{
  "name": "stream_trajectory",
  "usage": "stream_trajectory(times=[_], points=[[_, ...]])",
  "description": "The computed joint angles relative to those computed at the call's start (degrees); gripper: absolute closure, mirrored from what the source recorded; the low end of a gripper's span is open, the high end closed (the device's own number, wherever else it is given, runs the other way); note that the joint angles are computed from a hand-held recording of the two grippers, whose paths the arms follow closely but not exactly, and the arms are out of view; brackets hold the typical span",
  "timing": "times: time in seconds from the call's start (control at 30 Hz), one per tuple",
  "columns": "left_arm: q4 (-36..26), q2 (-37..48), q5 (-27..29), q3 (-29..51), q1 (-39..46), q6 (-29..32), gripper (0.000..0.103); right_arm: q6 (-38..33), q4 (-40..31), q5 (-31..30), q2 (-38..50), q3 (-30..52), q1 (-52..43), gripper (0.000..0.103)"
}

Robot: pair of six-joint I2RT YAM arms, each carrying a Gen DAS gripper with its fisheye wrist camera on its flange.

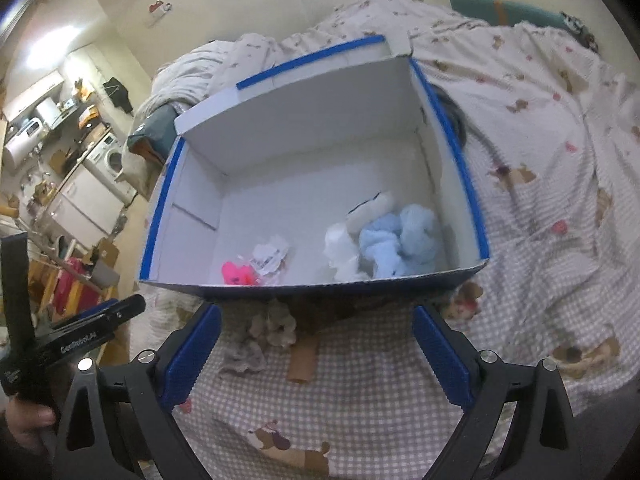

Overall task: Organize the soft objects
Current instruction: 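Withdraw both grippers from the box toward the remaining plush items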

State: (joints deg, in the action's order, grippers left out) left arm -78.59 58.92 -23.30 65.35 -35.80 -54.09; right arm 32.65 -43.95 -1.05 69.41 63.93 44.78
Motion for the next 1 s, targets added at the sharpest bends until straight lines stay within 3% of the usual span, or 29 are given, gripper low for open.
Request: stream_trajectory(times=[0.13, 0.2, 0.23, 0.27, 0.37, 0.43, 0.7, 0.8, 0.93, 0.97, 1.0], points=[[-2.1, 0.3, 2.8, 0.4, 1.0, -3.0, 0.045, -0.4, 0.9, -6.4, 1.9, 0.2, -0.7, 0.000], [-0.9, 0.0, 3.2, -0.1, 0.9, -1.4, 0.045, -0.5, 1.2, -6.7, 3.6, 0.3, -0.2, 0.003], [-0.4, -0.1, 2.2, -0.9, 0.5, -0.6, 0.045, -0.6, 0.9, -6.8, 5.3, 0.8, 0.0, 0.006], [0.4, -0.2, 1.8, -1.8, 0.6, 0.1, 0.045, -0.6, 0.7, -7.1, 6.8, 1.1, 0.0, 0.016], [3.5, -0.8, 7.1, -5.0, 6.1, 3.8, 0.045, -0.4, -0.5, -8.3, 12.9, 2.9, -0.1, 0.027], [5.1, -1.2, 10.8, -5.8, 10.2, 6.0, 0.045, -1.2, -0.7, -7.8, 16.2, 4.1, 0.7, 0.028], [6.0, -2.1, 16.4, -6.8, 15.3, 9.6, 0.045, -4.4, -0.9, -4.3, 25.6, 10.7, 6.0, 0.028], [5.4, -2.4, 17.9, -7.4, 16.7, 10.4, 0.045, -3.4, -0.2, -4.2, 27.6, 11.6, 6.5, 0.042], [4.8, -3.7, 21.4, -8.1, 19.7, 11.8, 0.045, 0.6, 0.0, -6.8, 29.7, 12.0, 5.9, 0.042], [4.5, -3.8, 21.7, -8.0, 19.9, 11.6, 0.045, 1.2, 0.4, -7.1, 30.2, 11.9, 6.0, 0.053], [4.4, -4.0, 22.2, -7.8, 20.1, 11.6, 0.045, 1.7, 1.1, -7.4, 30.4, 11.6, 6.3, 0.074]])
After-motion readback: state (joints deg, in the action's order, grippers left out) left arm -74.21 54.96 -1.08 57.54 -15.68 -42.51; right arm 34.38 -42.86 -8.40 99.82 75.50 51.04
